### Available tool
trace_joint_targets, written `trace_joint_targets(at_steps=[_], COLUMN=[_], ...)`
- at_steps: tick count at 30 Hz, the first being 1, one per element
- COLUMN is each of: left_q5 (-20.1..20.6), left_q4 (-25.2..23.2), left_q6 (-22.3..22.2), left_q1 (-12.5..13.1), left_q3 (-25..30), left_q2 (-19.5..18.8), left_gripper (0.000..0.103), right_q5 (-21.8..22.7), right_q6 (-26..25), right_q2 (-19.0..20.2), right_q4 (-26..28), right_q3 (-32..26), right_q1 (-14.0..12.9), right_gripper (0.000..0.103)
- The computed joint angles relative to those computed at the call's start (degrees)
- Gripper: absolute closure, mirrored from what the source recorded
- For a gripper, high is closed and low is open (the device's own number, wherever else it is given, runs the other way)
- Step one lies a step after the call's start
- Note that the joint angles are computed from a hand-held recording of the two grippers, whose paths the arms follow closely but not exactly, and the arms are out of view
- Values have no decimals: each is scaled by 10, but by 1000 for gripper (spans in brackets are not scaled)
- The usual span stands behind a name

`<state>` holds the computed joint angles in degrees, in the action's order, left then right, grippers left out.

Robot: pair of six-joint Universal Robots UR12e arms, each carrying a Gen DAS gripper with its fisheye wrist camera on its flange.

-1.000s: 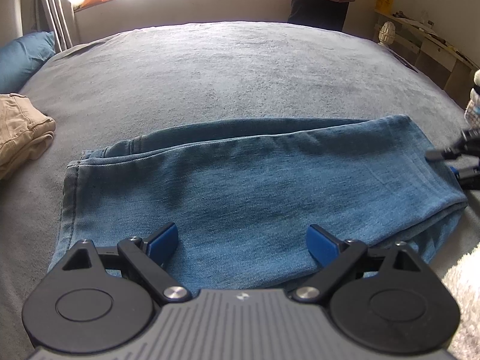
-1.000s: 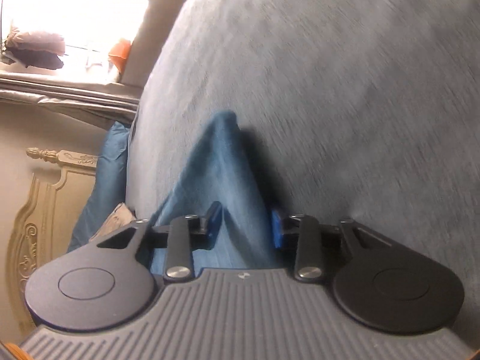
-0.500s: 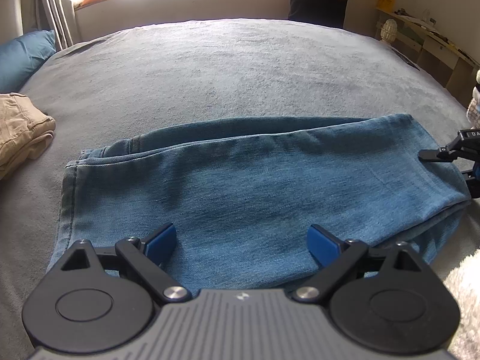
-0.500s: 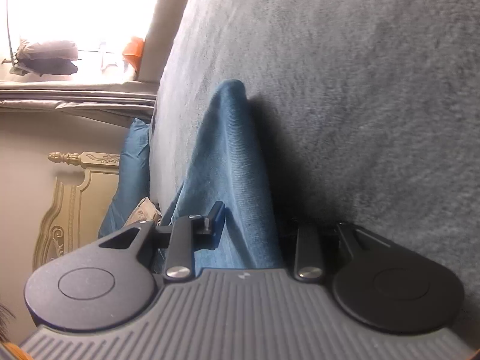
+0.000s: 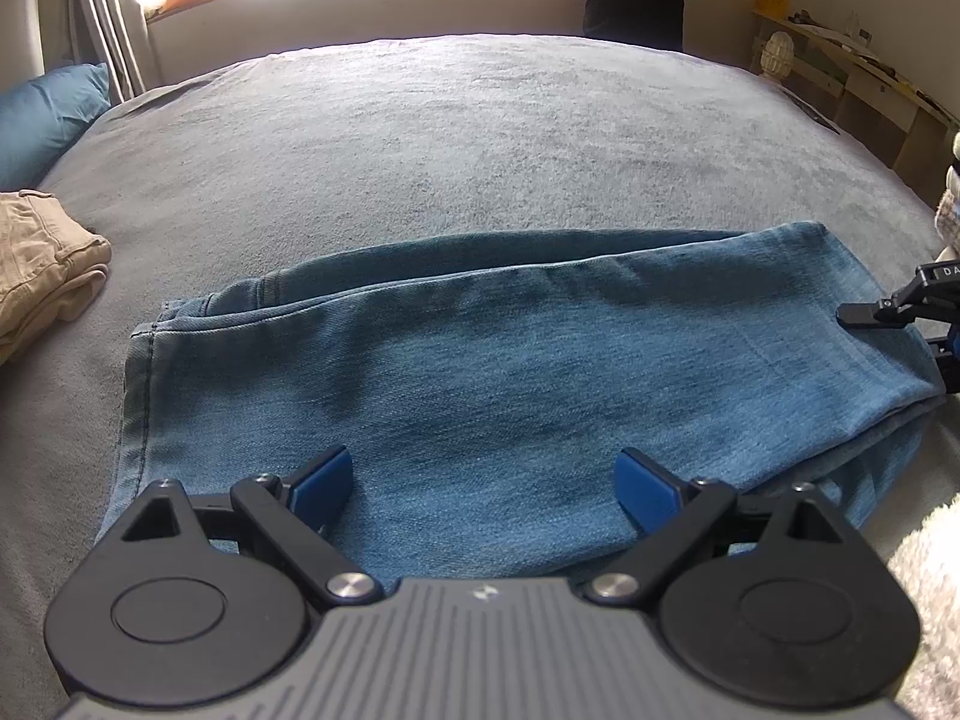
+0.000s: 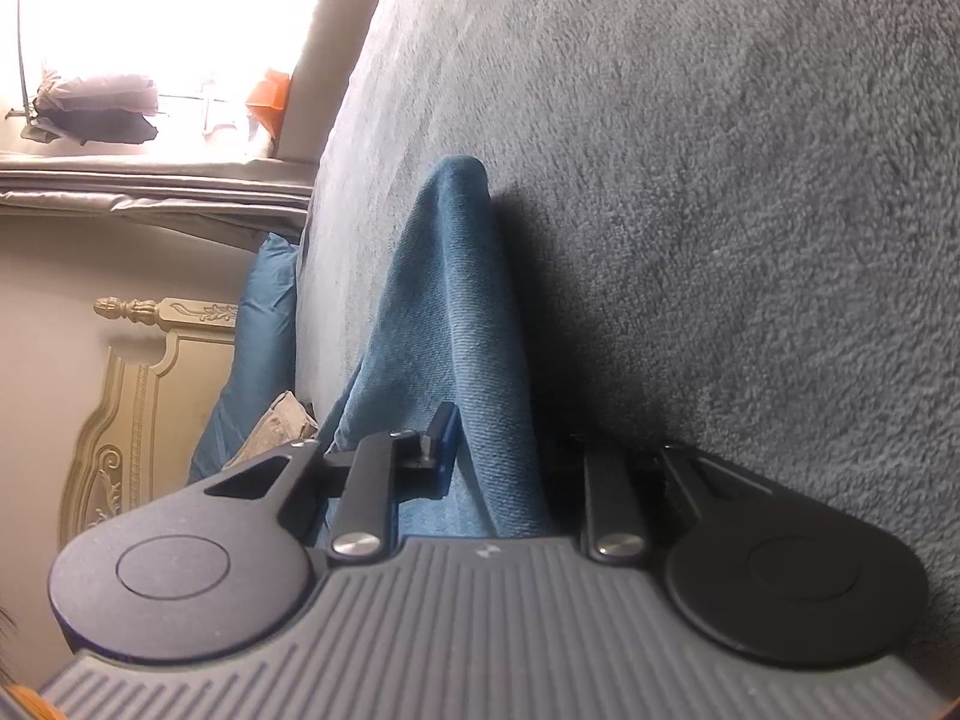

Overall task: Fold clothes
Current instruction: 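Fold the lifted jeans over toward the left gripper with the right gripper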

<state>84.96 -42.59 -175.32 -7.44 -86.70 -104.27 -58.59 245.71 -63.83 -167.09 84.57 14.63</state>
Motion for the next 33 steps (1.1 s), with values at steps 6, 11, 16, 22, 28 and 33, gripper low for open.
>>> trace_joint_targets(at_steps=[6,11,16,22,28,33], left_q5=[3,6,7,-10,-64,-130], left_q4=[-1,-1,0,29,146,176], left_q6=[0,0,1,0,-2,66], left_q1=[-1,-2,-3,4,24,26], left_q3=[1,1,1,-15,-55,-38], left_q2=[-1,-2,-2,6,24,2], left_gripper=[8,8,8,12,19,42], right_q5=[-1,-1,7,-1,7,32], right_q6=[-1,1,21,-7,-46,-9], right_q2=[3,0,0,-2,-5,-3], right_q4=[3,3,-15,3,33,3], right_q3=[-5,-2,5,1,-8,3], right_q1=[1,1,-2,1,-1,-7], right_gripper=[85,85,85,86,87,87])
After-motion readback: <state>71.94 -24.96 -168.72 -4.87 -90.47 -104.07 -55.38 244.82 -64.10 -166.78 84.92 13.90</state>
